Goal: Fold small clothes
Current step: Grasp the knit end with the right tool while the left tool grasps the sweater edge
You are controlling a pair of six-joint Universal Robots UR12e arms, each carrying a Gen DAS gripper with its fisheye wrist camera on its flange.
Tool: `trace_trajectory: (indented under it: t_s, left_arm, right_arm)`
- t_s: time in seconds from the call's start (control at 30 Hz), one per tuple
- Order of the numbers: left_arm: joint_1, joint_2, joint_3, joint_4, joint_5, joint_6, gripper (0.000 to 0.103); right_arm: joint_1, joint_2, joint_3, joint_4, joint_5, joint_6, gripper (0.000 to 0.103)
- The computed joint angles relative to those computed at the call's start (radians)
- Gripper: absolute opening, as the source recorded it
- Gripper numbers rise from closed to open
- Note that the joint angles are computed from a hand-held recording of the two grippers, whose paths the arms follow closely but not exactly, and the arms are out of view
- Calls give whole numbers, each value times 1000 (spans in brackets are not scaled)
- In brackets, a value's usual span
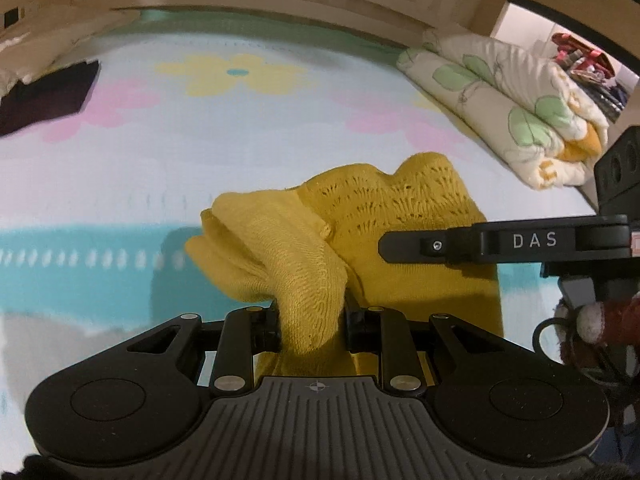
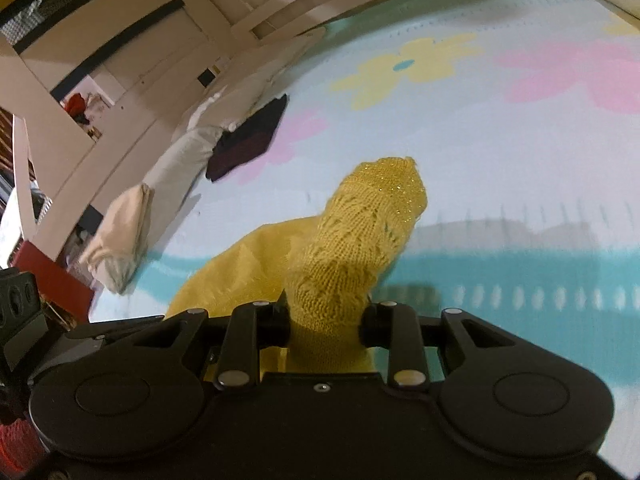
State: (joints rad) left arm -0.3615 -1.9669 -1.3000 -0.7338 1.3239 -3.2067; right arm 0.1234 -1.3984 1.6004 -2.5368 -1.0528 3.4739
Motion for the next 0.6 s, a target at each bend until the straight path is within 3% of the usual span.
trace_trajectory:
  t_s: [0.13,0.2,0.43,0.6]
  left_arm:
    - [-2,15,-25,-77,28,1,25]
    - [8,19,-35,-121,22,-34,27]
    - [44,19,-49,-111,-76,-84,37]
    - [75,-6,-44,-102,-195,-163,64]
  right_arm:
    - [11,-12,13,57,-41,-42,40]
    - [13,-12,15,100,-73,-61,39]
    - [4,1,31,121,-91,-11,40]
    - [0,4,37,112,-76,8,45]
